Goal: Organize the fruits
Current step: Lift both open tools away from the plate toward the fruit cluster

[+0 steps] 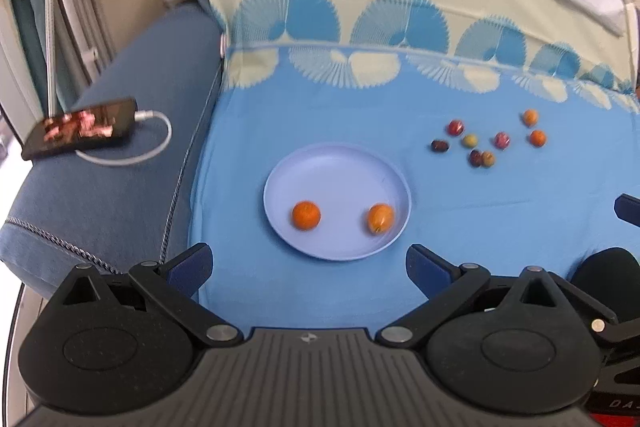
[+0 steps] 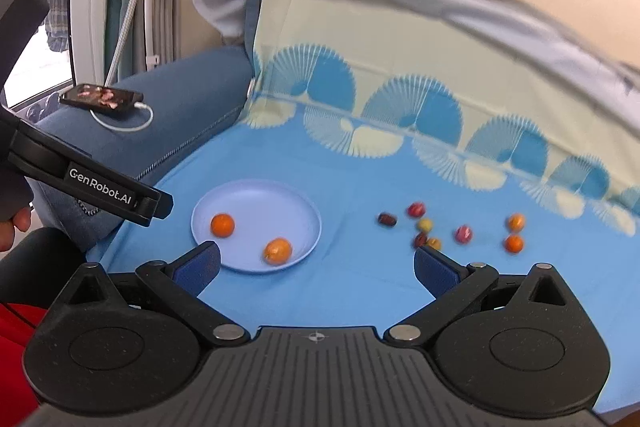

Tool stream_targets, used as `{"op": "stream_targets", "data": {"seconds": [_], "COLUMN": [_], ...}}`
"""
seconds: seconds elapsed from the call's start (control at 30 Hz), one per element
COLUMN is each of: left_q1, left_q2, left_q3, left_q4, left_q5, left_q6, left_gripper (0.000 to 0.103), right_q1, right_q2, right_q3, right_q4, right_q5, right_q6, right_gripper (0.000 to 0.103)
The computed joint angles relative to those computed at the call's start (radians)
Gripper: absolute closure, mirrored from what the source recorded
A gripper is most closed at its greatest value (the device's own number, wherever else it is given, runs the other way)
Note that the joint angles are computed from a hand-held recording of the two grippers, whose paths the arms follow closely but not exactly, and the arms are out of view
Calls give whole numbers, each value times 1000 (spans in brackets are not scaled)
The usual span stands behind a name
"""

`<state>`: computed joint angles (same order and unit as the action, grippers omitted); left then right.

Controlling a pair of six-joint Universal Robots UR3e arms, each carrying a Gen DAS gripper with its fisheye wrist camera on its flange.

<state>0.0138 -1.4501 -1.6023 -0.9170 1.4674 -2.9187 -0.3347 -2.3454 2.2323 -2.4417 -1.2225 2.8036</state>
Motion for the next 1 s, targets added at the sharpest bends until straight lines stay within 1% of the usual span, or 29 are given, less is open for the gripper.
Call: {"op": "stream_targets", "data": {"seconds": [0.1, 0.2, 0.47, 0.57, 0.87, 1.0], "left_q1": [3, 26, 42, 47, 80, 88], "left_q2": [38, 87, 142, 143, 120, 88], "left_q3": [-30, -63, -110, -116, -110, -84], "left_q4": [32, 41, 33, 38, 27, 7], "left_q5": [-17, -53, -62, -65, -85, -94], "left_q6": [-2, 7, 34, 41, 53, 46], "left_gripper": [0, 0, 0, 0, 0, 0], "right_q1": [12, -15, 31, 57, 86, 120], "right_q2": [-22, -60, -53, -30, 34, 80], "right_q3": [-1, 2, 7, 7, -5, -9], "right_q4": [-9, 20, -3, -28, -48, -83], "right_q5": [-8, 19, -3, -25, -45, -80], "right_q6": [-4, -24, -14, 3, 6, 27], "right_gripper": [1, 1, 1, 1, 1, 1]}}
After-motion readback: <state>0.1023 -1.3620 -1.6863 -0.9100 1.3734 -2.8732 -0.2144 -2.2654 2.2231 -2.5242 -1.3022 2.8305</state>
